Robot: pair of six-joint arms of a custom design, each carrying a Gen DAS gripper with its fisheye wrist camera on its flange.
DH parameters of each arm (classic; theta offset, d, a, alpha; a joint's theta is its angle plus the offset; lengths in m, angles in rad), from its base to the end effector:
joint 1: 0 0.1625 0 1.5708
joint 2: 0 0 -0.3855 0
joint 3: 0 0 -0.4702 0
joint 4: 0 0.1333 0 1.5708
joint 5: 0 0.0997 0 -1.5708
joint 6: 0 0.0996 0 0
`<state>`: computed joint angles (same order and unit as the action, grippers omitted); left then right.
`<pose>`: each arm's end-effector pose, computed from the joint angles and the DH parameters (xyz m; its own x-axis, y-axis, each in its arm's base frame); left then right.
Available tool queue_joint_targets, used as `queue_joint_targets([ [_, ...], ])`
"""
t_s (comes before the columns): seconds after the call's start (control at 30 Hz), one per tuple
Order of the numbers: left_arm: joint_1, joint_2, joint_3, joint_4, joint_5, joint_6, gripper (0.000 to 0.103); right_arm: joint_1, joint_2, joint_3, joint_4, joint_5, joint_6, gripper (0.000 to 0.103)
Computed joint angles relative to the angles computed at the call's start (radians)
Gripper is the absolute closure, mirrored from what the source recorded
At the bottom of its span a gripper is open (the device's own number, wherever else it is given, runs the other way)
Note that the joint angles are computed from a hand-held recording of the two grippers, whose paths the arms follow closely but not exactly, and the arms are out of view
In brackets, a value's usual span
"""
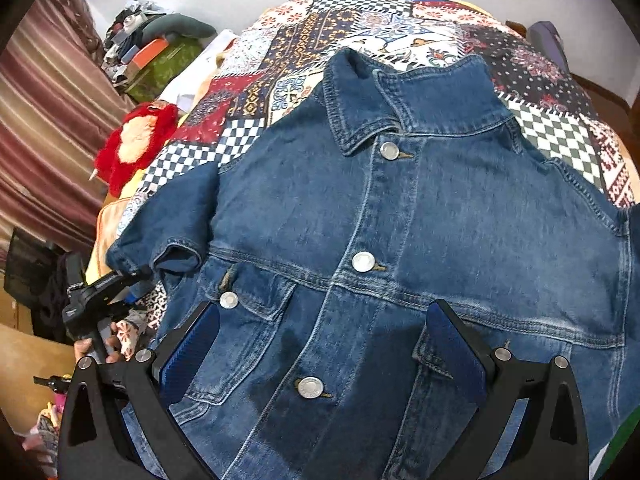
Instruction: Fold large clothes
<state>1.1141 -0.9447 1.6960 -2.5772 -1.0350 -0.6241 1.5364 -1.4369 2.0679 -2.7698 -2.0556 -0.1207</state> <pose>-0.1379 -0.6983 0.0962 -0.9217 -0.2936 -0.2534 -0.1379 0.8588 -0.4935 0.0675 -0.5652 0.2465 -0.8727 0.1775 0.4548 -0.0766 0.8702 -0.4867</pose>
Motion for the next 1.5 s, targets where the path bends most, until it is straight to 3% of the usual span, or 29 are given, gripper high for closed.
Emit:
queue_joint_targets([
  [0.13,-0.046,-0.019,0.02,0.022,0.102,0.027,0.072,0.005,-0.02,0.021,-0.027,0.021,-0.026,0.0],
  [0.17,-0.056,-0.033,0.031,0.009,0.096,0.047,0.079,0.007,-0.027,0.028,-0.034,0.023,-0.036,0.0],
  [0.3,-0.111,-0.059,0.052,-0.02,0.129,0.118,0.08,0.008,-0.053,0.052,-0.063,0.013,-0.063,0.0],
  [0.4,-0.186,-0.063,0.062,-0.063,0.227,0.227,0.081,-0.008,-0.089,0.075,-0.067,0.039,-0.064,0.0],
  [0.5,-0.256,-0.031,0.029,-0.155,0.307,0.391,0.081,-0.026,-0.13,0.103,-0.077,0.064,-0.066,0.0],
  [0.57,-0.317,0.03,-0.015,-0.303,0.399,0.575,0.081,-0.038,-0.156,0.119,-0.085,0.073,-0.074,0.0],
  [0.63,-0.355,0.081,-0.062,-0.419,0.415,0.723,0.085,-0.045,-0.184,0.134,-0.101,0.067,-0.09,0.0],
  [0.67,-0.37,0.102,-0.092,-0.451,0.386,0.778,0.099,-0.047,-0.197,0.141,-0.109,0.062,-0.099,0.0],
  [0.8,-0.398,0.142,-0.186,-0.374,0.232,0.798,0.098,-0.066,-0.27,0.169,-0.135,0.076,-0.124,0.0],
  [0.87,-0.406,0.169,-0.227,-0.324,0.19,0.792,0.099,-0.078,-0.306,0.183,-0.146,0.087,-0.125,0.0],
  [1.03,-0.398,0.249,-0.35,-0.099,0.006,0.716,0.099,-0.109,-0.387,0.216,-0.144,0.115,-0.117,0.0],
  [1.17,-0.411,0.314,-0.415,0.016,-0.069,0.707,0.099,-0.124,-0.424,0.239,-0.154,0.103,-0.135,0.0],
  [1.5,-0.431,0.381,-0.421,0.201,-0.249,0.733,0.098,-0.137,-0.455,0.242,-0.176,0.085,-0.143,0.0],
])
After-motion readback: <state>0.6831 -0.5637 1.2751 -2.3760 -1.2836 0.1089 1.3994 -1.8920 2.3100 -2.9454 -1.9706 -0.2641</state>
